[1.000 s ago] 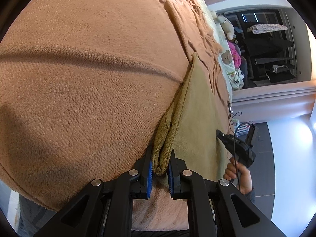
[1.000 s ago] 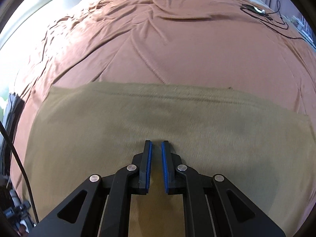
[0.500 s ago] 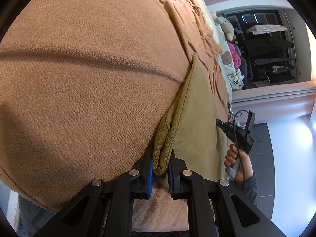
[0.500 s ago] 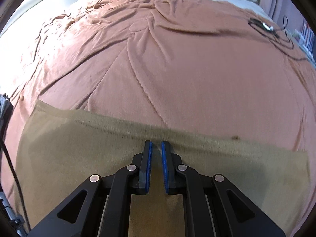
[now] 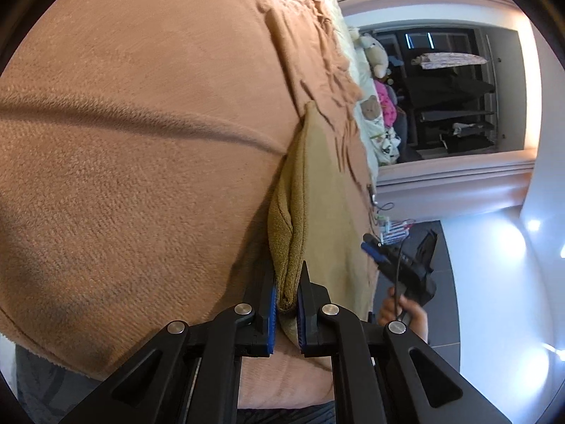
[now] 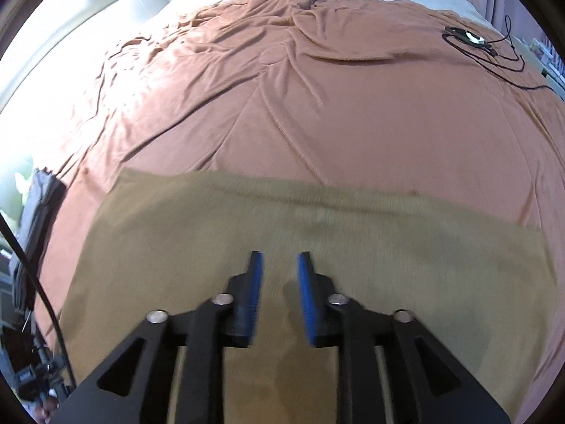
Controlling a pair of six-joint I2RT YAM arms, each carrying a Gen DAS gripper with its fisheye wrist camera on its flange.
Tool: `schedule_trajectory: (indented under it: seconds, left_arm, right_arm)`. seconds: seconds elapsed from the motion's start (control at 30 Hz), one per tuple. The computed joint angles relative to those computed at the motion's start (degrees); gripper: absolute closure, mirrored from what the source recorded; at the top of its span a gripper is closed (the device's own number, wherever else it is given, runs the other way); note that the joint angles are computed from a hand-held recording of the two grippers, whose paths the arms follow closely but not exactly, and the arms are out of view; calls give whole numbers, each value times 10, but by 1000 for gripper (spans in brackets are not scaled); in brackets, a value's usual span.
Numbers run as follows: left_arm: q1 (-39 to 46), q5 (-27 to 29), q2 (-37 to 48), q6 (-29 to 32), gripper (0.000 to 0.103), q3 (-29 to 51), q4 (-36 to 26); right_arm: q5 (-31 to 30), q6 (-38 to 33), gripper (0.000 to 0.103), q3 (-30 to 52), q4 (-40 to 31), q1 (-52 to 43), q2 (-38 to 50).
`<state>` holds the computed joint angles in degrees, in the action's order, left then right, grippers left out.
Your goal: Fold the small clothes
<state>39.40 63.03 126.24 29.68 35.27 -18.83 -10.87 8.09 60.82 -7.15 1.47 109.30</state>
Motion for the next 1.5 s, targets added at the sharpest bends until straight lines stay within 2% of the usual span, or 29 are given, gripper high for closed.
schedule_trajectory:
  seconds: [0.03,0.07,0.27,0.4,0.53,0.6,0.67,0.83,0.87,0.97,1.1,1.23,1.37,1.43,1.5]
  left_arm:
    - [2,5,-1,13,94,3,-15]
    - [2,10,-4,20,94,4,-24]
    - [-6,42,-22,67,95,13,-88]
    - [-21,71,-44,92,95,16,-130]
    - [-38,94,-68,116,95,20,-170]
    - [-46,101,-79,108,95,16,-169]
    - [-56,106,-94,94,95,11,-164]
    - [-75,113,-126,72,95,3,-154]
    - [-72,112,-124,91,95,5,-170]
    - [-93,123,-153,43,95,-5,-139]
    - [-116,135,-183,19,95,-13,-128]
    - [-155,146,-229,-66,95,-31,-62]
    - [-185,152,-265,-143,95,-48,0]
    - [-191,154,-275,-151,95,-52,6]
    - [-209,154,-296,-210,95,-64,59]
  right_arm:
    - [-6,1,61,-18,6,-1,-15]
    - [-11,0,57,-36,13,-4,-31]
    - [-11,-36,57,-133,21,4,-127]
    - [-2,-49,57,-213,53,24,-191]
    - [-7,-42,64,-292,97,31,-232]
    - [-12,-34,66,-325,120,32,-238]
    - [-15,-28,73,-349,132,35,-235]
    - [-17,-10,76,-422,180,49,-258]
    - [-16,-6,76,-433,184,52,-269]
    - [-31,10,76,-469,189,51,-305]
    - [-34,32,76,-520,200,64,-359]
    - [-58,35,79,-548,186,56,-403]
    - [-121,-4,87,-557,128,-7,-452]
    - [-151,-26,87,-557,92,-58,-489]
    - [-172,-43,90,-559,56,-101,-534]
